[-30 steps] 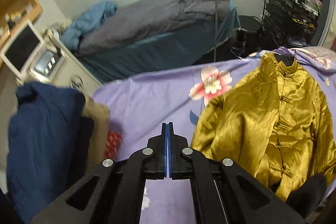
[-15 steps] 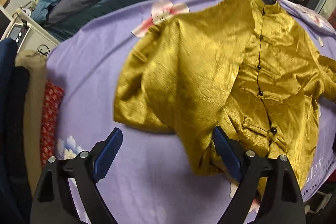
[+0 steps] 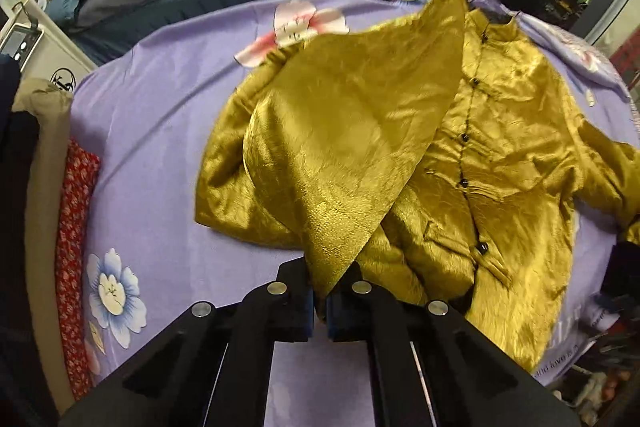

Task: Fold large clothes

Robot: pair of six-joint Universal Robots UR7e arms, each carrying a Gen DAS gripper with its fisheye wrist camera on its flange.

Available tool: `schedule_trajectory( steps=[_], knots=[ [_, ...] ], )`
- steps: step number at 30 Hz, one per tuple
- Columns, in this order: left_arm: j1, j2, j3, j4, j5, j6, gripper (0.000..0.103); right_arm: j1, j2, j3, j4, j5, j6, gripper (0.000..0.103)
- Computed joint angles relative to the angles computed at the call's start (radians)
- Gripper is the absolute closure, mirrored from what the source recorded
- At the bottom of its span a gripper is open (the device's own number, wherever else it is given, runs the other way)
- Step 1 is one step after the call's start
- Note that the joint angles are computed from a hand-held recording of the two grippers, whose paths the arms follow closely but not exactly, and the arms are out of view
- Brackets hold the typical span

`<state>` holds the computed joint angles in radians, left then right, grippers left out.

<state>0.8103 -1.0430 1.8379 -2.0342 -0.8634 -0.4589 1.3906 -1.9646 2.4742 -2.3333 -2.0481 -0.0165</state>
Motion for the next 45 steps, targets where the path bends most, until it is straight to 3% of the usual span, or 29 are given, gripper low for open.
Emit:
schedule_trajectory(
  steps=[5, 8, 9, 10, 12, 14, 15, 16, 17, 18, 19, 21, 23, 27, 29, 30, 31, 33, 36, 38, 41, 45],
  knots=[
    [-0.006, -0.038, -0.083, 0.073, 0.0, 0.021, 0.1, -0.168, 0.007, 0.035, 0.074, 0.19, -0.011, 0.023],
    [-0.004, -0.038, -0.191, 0.134, -0.011, 0.046, 0.1, -0.25, -0.022, 0.039, 0.077, 0.304, -0.054, 0.023],
    [-0.01, -0.026, -0.237, 0.158, 0.019, 0.085, 0.1, -0.273, -0.031, 0.034, 0.09, 0.338, -0.059, 0.023],
    [-0.017, -0.014, -0.263, 0.169, 0.058, 0.111, 0.1, -0.297, -0.028, 0.03, 0.089, 0.368, -0.053, 0.023],
    [-0.023, 0.041, -0.348, 0.181, 0.244, 0.208, 0.099, -0.314, -0.03, 0.03, 0.075, 0.397, -0.027, 0.023],
    [-0.003, 0.114, -0.426, 0.199, 0.447, 0.209, 0.085, -0.327, -0.03, 0.025, 0.081, 0.437, -0.039, 0.023],
    [0.014, 0.151, -0.483, 0.271, 0.505, 0.154, 0.059, -0.318, -0.02, 0.021, 0.079, 0.43, -0.042, 0.023],
    [0.04, 0.186, -0.547, 0.354, 0.551, 0.077, 0.05, -0.3, -0.007, 0.019, 0.074, 0.412, -0.033, 0.023],
    [0.055, 0.203, -0.586, 0.394, 0.554, 0.012, 0.05, -0.284, 0.002, 0.018, 0.071, 0.397, -0.029, 0.023],
    [0.063, 0.206, -0.605, 0.393, 0.516, -0.012, 0.046, -0.275, 0.007, 0.012, 0.076, 0.386, -0.032, 0.023],
    [0.074, 0.201, -0.609, 0.35, 0.436, -0.022, 0.035, -0.265, 0.011, 0.009, 0.076, 0.379, -0.028, 0.024],
    [0.087, 0.17, -0.531, 0.206, 0.334, 0.02, 0.019, -0.256, 0.012, 0.009, 0.077, 0.363, -0.025, 0.025],
    [0.087, 0.154, -0.462, 0.193, 0.315, 0.033, 0.018, -0.238, 0.026, 0.005, 0.074, 0.348, -0.017, 0.027],
    [0.098, 0.116, -0.327, 0.229, 0.247, -0.029, 0.018, -0.178, 0.084, -0.001, 0.051, 0.289, -0.001, 0.053],
    [0.107, 0.082, -0.246, 0.217, 0.21, -0.041, 0.018, -0.128, 0.129, 0.017, 0.0, 0.257, 0.023, 0.061],
    [0.113, 0.066, -0.213, 0.221, 0.203, -0.056, 0.018, -0.119, 0.128, 0.017, -0.01, 0.26, 0.015, 0.081],
    [0.122, 0.043, -0.18, 0.226, 0.186, -0.07, 0.018, -0.123, 0.123, 0.019, -0.022, 0.281, 0.006, 0.089],
    [0.136, 0.013, -0.137, 0.225, 0.155, -0.09, 0.018, -0.095, 0.137, 0.012, -0.043, 0.281, 0.029, 0.094],
    [0.153, -0.041, -0.057, 0.231, 0.129, -0.125, 0.018, -0.08, 0.075, -0.001, 0.009, 0.23, 0.043, 0.096],
    [0.155, -0.064, -0.017, 0.225, 0.128, -0.127, 0.018, -0.101, -0.004, -0.018, 0.095, 0.188, -0.016, 0.096],
    [0.152, -0.098, 0.043, 0.184, 0.111, -0.083, 0.018, -0.188, -0.149, -0.044, 0.209, 0.14, -0.106, 0.097],
    [0.149, -0.103, 0.074, 0.114, 0.081, 0.014, 0.014, -0.266, -0.221, -0.074, 0.189, 0.023, -0.093, 0.097]
  ],
)
